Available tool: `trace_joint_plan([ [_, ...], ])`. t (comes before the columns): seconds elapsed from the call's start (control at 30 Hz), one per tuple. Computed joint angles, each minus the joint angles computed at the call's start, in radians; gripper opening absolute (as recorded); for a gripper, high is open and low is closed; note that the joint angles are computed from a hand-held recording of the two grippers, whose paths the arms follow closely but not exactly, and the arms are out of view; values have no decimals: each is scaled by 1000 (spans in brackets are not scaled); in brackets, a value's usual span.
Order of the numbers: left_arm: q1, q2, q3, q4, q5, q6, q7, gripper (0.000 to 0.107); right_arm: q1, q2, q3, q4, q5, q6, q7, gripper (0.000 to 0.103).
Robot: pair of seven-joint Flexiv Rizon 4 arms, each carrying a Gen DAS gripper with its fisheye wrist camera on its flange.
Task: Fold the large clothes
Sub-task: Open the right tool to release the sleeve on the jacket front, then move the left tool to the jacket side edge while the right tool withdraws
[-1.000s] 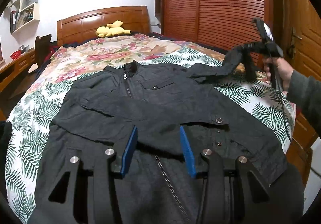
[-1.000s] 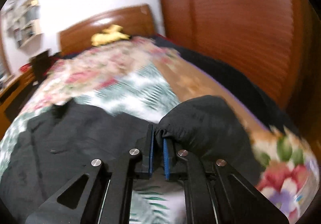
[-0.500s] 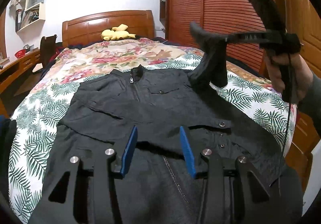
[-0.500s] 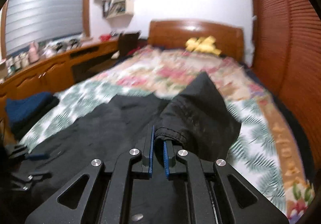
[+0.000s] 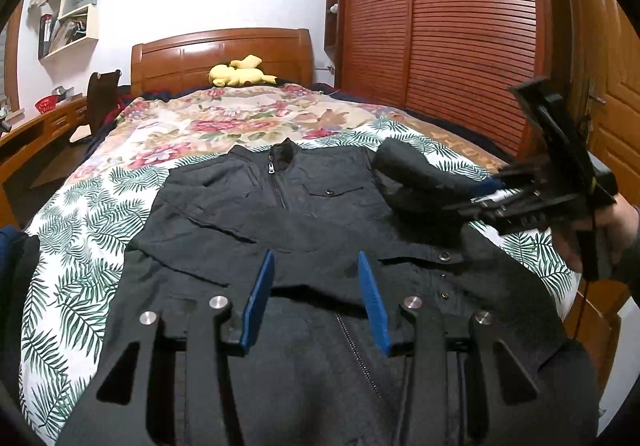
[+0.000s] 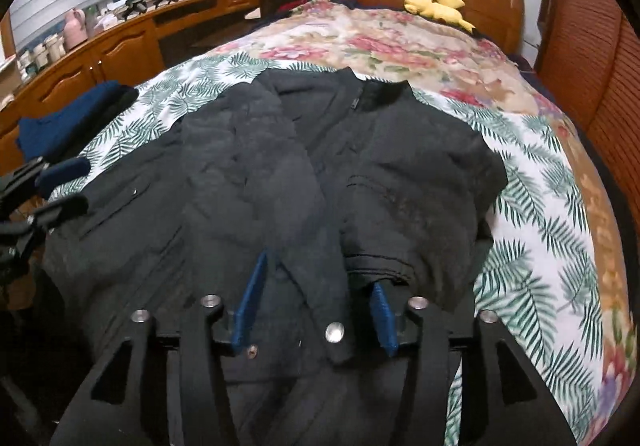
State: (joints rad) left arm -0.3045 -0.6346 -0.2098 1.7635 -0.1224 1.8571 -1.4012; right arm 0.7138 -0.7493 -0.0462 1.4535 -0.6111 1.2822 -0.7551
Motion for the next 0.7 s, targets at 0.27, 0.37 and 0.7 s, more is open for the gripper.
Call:
trace_joint_plan([
  [0.27,-25,-5,27,-9,-12,-9,1,42,88,96,-145,222,-76,165,254,53],
  [0.37,-23,-11,21,-15,-11,-13,5,42,171,126,-264,301,-152,208,358,53],
  [0.7,-42,-38,12,-49,6,-50,49,42,378,103,-615,433,-422,300,742,53],
])
